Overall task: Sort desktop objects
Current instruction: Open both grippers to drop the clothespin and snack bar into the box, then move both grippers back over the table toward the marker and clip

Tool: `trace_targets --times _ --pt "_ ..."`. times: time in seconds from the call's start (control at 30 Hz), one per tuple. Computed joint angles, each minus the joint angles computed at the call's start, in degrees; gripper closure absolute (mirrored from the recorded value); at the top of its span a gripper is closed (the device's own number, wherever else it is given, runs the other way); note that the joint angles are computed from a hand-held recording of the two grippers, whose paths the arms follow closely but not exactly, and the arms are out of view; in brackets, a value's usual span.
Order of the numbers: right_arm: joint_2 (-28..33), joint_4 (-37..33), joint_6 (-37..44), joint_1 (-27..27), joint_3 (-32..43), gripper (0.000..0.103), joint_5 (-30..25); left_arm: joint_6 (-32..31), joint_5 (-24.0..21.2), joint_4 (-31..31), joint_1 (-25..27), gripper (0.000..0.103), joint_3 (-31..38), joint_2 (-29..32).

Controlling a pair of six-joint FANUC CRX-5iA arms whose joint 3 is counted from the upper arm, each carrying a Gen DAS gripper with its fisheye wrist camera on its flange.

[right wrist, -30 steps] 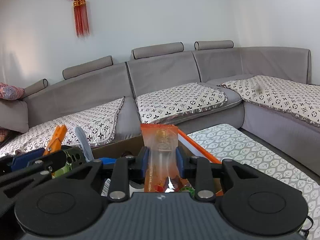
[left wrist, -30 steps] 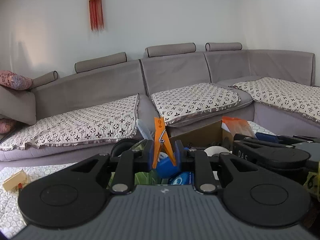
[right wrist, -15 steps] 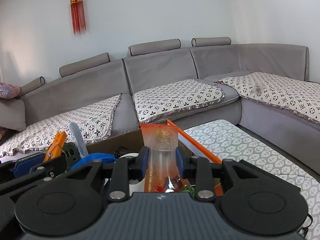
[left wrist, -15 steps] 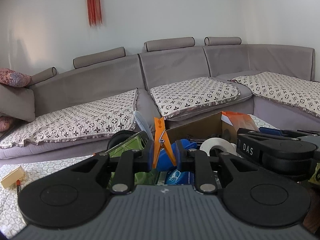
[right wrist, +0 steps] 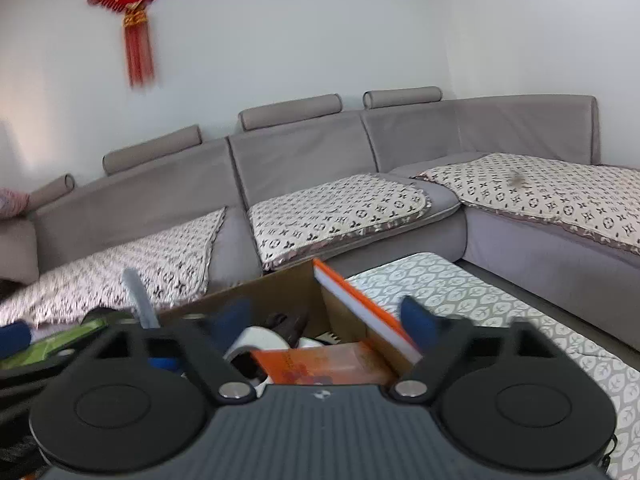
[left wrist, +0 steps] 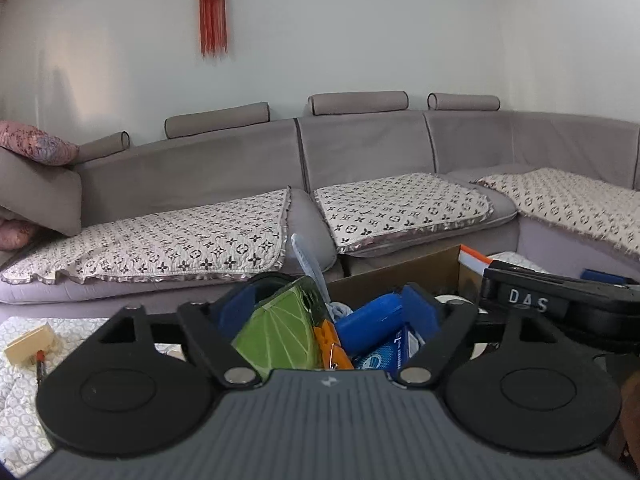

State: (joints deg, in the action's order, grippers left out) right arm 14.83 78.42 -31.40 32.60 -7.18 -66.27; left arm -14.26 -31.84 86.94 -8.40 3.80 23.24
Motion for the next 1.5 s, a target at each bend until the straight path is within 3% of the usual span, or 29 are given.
trace_targets --times 0.1,0.2,0.4,0.57,0.9,1.03,1.13,1.37,1.5 --pt "-0.1 0.9 -1.0 0.4 -0.2 0.0 -1.4 -0.7 -1.2 1.2 0.4 0.011 -0.4 -0.7" --pt "-0.1 2.8 -2.1 1.3 0.1 0.0 -3.9 -0.4 -3.3 2.5 1.3 0.001 -0.9 -1.6" --pt "-0.5 7.6 -2.7 3.2 0.4 0.0 -6.6 -2.6 -9.4 6.4 4.4 0.0 -0.8 -2.5" --pt "1.4 10.6 -0.8 4.5 2.9 0.0 -5.2 -1.8 -9.2 6.2 7.4 0.0 2.2 -0.4" --pt "7.7 14.5 3.5 6.4 10.0 0.0 6.9 -2.6 3.8 6.9 10.2 0.0 12.7 10.2" --pt "12.0 15.2 8.2 7.1 14.9 0.0 11.8 1.4 9.0 2.5 10.2 0.0 18.1 14.9" --pt "16.0 12.1 14.3 7.4 20.0 0.0 13.6 0.0 11.4 3.6 9.6 0.0 19.4 16.5" --pt "23.0 -0.2 27.8 8.2 30.0 0.0 16.8 0.2 10.3 1.8 12.3 0.0 20.7 18.8" --pt "27.6 -10.2 38.2 8.7 38.8 0.0 18.7 10.6 8.5 -8.0 15.1 0.0 25.6 21.3"
